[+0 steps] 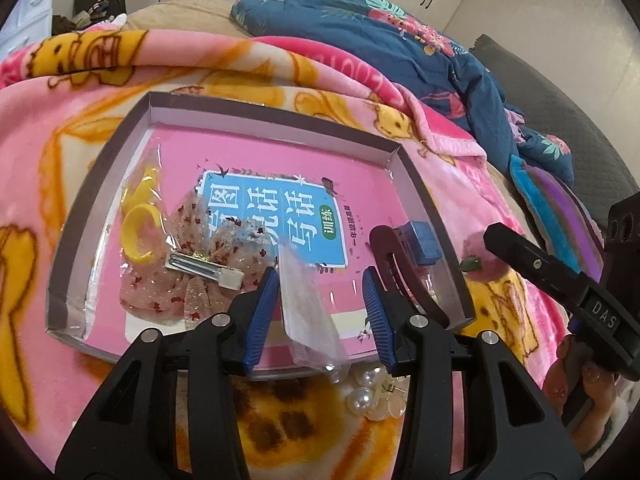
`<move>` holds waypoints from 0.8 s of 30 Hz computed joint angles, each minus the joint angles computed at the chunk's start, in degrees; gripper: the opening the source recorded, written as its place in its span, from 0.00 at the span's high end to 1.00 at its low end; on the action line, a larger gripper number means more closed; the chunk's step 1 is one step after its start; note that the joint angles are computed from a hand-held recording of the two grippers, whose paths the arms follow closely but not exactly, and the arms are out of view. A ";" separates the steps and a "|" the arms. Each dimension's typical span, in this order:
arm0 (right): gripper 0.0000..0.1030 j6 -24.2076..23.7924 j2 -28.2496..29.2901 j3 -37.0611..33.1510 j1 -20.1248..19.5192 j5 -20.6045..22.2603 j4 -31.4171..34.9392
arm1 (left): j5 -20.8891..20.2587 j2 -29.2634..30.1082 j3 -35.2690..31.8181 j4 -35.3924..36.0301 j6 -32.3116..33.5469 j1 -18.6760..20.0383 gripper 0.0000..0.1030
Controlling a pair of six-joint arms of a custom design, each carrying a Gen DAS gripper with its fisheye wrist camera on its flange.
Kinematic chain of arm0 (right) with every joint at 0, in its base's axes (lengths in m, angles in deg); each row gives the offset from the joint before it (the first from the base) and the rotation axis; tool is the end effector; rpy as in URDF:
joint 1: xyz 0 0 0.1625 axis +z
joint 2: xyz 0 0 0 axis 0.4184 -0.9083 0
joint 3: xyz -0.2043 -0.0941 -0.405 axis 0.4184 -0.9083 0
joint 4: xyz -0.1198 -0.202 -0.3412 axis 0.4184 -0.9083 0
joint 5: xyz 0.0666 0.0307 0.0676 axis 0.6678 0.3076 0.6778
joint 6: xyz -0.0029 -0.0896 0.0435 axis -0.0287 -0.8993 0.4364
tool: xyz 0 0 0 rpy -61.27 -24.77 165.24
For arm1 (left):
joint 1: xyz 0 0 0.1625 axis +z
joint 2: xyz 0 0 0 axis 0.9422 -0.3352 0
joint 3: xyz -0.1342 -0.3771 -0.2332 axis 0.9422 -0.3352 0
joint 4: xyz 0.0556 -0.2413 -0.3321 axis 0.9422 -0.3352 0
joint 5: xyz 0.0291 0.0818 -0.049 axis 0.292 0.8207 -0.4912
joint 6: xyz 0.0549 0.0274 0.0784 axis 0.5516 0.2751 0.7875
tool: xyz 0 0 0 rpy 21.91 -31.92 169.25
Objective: Organize jewelry
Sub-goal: 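Carry the fluffy clip and clear bag into the grey box and open both tools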
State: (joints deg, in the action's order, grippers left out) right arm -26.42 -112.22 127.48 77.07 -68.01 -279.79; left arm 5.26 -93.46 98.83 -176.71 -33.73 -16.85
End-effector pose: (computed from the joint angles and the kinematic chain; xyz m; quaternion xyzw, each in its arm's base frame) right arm 0.2136 -0.4919 0.1385 0.1556 -0.9146 0.3531 0.1211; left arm -0.1543 -0.5186 0.1811 0.1559 0.9372 -0.2646 0.1656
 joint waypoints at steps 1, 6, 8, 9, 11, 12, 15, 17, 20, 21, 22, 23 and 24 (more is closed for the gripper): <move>0.58 -0.11 0.22 -0.06 -0.04 -0.23 -0.09 | -0.17 0.05 -0.03 0.04 -0.12 0.13 0.66; 0.58 -0.23 1.01 -0.57 -0.49 -0.99 0.24 | 0.22 -0.67 0.76 -0.63 -0.04 -0.16 0.66; 0.58 -0.28 1.60 -1.01 -0.60 -1.58 0.42 | -0.18 -1.34 1.16 -0.84 -0.33 -0.19 0.66; 0.58 -0.18 1.78 -1.17 -0.70 -1.67 0.56 | -0.14 -1.65 1.37 -0.94 -0.36 -0.25 0.66; 0.58 0.23 2.25 -1.51 -0.75 -1.98 0.90 | 0.33 -2.06 1.72 -1.10 -0.31 -0.44 0.66; 0.57 0.35 2.45 -1.63 -0.77 -2.26 0.92 | 0.61 -2.37 1.93 -1.15 -0.42 -0.50 0.66; 0.54 0.90 2.93 -1.76 -0.73 -3.16 0.58 | 0.51 -3.20 2.31 -1.61 -0.78 -0.56 0.65; 0.51 1.24 2.67 -1.52 -0.82 -2.97 0.63 | 0.96 -3.74 2.68 -1.81 -0.78 -0.90 0.63; 0.42 1.10 2.38 -0.94 -0.40 -3.46 -0.53 | 1.08 -4.63 3.10 -1.79 -0.82 -1.25 0.61; 0.40 1.03 2.35 -0.79 -0.24 -3.66 -0.94 | 1.24 -4.88 3.24 -1.78 -0.84 -1.44 0.61; 0.39 1.04 2.24 -0.57 -0.08 -3.80 -1.33 | 1.34 -5.04 3.28 -1.73 -0.88 -1.55 0.60; 0.37 1.24 1.96 -0.29 0.03 -3.65 -1.44 | 1.35 -5.31 3.39 -1.75 -0.95 -1.66 0.60; 0.35 1.40 1.69 -0.09 0.11 -3.42 -1.46 | 1.34 -5.62 3.50 -1.68 -1.12 -1.79 0.60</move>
